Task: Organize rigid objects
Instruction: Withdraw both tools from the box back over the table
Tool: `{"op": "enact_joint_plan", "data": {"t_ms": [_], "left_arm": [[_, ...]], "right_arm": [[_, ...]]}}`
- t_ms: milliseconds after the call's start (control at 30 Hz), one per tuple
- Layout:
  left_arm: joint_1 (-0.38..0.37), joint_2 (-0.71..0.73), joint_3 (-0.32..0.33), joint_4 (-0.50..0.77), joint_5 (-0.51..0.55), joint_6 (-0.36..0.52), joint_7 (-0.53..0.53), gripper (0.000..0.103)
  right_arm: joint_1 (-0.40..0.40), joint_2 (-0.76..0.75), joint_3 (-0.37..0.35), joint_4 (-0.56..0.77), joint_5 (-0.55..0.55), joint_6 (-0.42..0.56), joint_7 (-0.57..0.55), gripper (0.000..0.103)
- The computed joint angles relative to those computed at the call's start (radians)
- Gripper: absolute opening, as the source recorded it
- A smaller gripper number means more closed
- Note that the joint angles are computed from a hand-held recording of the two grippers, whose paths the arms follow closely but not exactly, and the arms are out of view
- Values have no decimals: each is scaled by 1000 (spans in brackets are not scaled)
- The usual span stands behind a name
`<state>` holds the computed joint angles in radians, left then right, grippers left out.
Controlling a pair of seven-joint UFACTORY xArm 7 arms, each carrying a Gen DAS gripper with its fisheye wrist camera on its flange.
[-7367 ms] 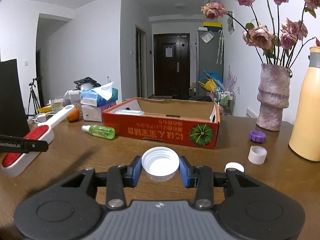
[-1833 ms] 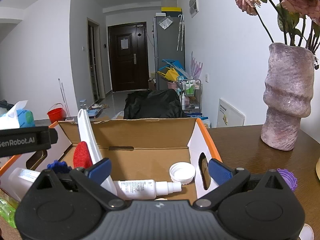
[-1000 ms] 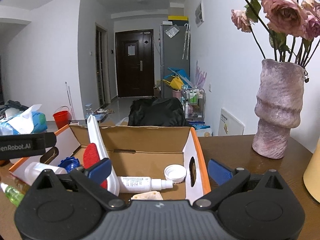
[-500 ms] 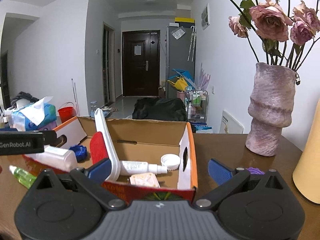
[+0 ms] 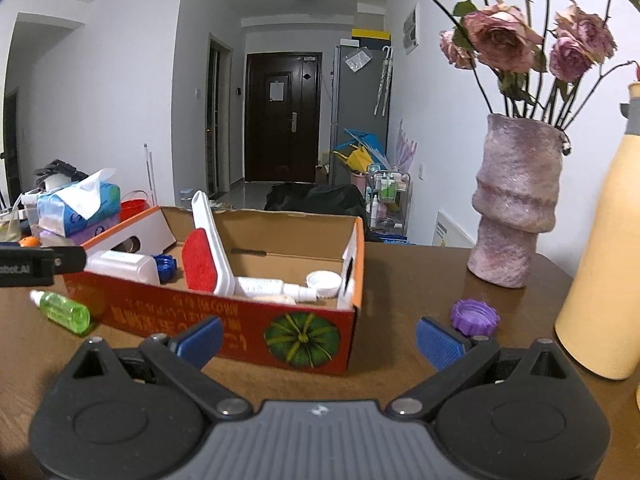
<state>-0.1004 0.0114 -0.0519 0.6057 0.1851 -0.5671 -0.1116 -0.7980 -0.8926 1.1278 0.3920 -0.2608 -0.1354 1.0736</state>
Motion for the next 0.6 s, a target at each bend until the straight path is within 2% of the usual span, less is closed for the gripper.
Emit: {"op": "enact_joint_plan", "data": {"t_ms": [267, 600], "left_arm": [[25, -75, 35, -96, 88, -16, -50, 103], [46, -181, 91, -229, 187, -27, -77, 103]], "right_arm": [[152, -78, -84, -100, 3, 50, 33, 103], [376, -184, -207, -213, -65, 182, 86, 103]]}}
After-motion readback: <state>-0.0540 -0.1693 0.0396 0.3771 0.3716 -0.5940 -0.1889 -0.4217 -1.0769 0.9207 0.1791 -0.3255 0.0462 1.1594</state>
